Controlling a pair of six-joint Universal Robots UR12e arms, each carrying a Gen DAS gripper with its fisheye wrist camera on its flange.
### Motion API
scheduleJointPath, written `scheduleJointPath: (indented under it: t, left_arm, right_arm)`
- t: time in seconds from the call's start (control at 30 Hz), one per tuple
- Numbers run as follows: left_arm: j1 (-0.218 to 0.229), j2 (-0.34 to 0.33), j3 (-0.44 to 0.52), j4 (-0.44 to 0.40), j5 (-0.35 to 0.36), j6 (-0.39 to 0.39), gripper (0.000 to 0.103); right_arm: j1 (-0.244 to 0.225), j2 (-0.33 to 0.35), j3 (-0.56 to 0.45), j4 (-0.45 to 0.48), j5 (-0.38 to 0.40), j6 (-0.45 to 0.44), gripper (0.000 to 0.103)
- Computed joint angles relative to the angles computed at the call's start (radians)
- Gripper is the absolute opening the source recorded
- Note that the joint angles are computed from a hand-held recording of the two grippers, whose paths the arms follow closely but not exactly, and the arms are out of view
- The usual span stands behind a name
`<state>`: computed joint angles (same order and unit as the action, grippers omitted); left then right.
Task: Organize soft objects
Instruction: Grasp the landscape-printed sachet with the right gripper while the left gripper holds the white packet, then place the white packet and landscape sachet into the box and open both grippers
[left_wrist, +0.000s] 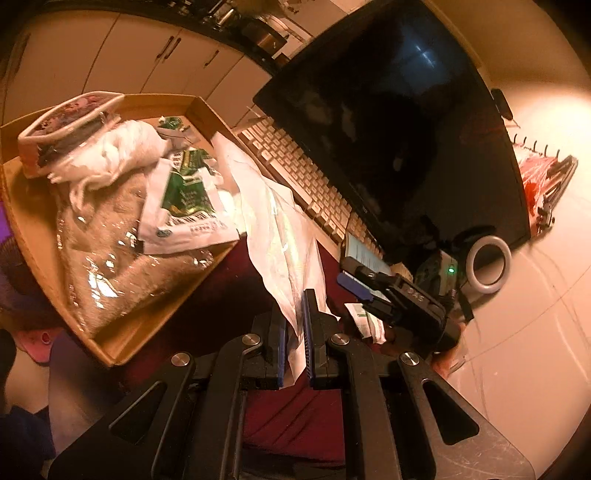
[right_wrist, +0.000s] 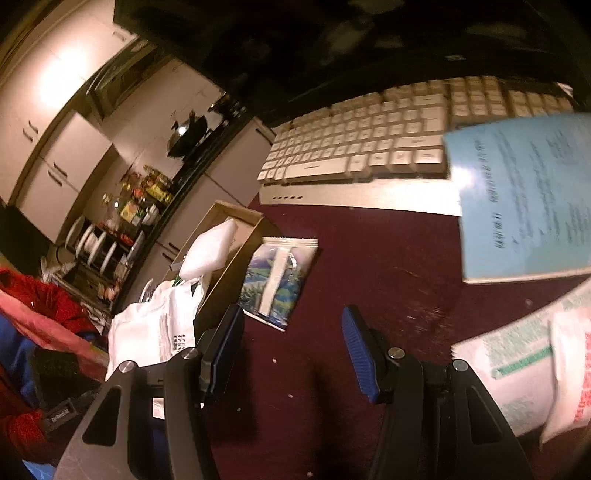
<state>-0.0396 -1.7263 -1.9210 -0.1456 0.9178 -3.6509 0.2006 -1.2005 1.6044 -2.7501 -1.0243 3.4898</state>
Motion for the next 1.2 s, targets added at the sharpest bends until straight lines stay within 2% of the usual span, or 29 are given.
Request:
scheduleJointPath:
  t: [0.2,0.33,0.4,0.53,0.63,0.67,0.73,0.8,0.87,0.9,0.93,1.1,1.2]
  left_arm:
    - [0.033,0.018,-0.026,0.049,-0.012,-0.040,0.007]
    - [0.047,0.029,-0.040,0.069,-0.009,-0.055,0.007]
    - [0.051,0.039,-0.046,0.067,-0.001,-0.056,0.007]
    - [0.056,0.045,-0.053,0.075,0.006,-0.058,0.007]
    - [0.051,0.043,-0.050,0.069,0.010,-0.063,0.007]
    - [0.049,0.042,-0.049,0.066,0.012,-0.063,0.007]
    - [0.048,0.043,-0.049,0.062,0.013,-0.061,0.007]
    - [0.045,0.044,-0.048,0.058,0.019,-0.057,0.007]
    - [0.042,0.044,-0.044,0.046,0.025,-0.051,0.007]
    - [0.040,0.044,-0.041,0.041,0.029,-0.051,0.007]
    - [0.039,0.043,-0.040,0.040,0.032,-0.054,0.007]
    - [0.038,0.040,-0.041,0.037,0.035,-0.065,0.007]
    - [0.037,0.040,-0.042,0.039,0.039,-0.072,0.007]
  right_arm:
    - [0.039,0.062,-0.104,0.109,-0.016,-0.058,0.055]
    - [0.065,0.104,-0.176,0.172,-0.085,-0.064,0.056]
    - [0.083,0.118,-0.202,0.199,-0.172,-0.062,0.057]
    - [0.104,0.126,-0.199,0.142,-0.264,-0.048,0.057]
    - [0.121,0.128,-0.198,0.128,-0.336,-0.082,0.057]
    - [0.129,0.128,-0.201,0.135,-0.367,-0.102,0.056]
    - [0.146,0.129,-0.206,0.145,-0.445,-0.140,0.041]
    - [0.152,0.128,-0.200,0.131,-0.469,-0.161,0.038]
    - [0.160,0.126,-0.193,0.106,-0.517,-0.185,0.027]
    - [0.165,0.125,-0.190,0.094,-0.538,-0.196,0.017]
    - [0.167,0.125,-0.190,0.087,-0.546,-0.202,0.014]
    - [0.150,0.121,-0.183,0.083,-0.485,-0.183,0.010]
    - [0.139,0.106,-0.161,0.044,-0.458,-0.147,0.005]
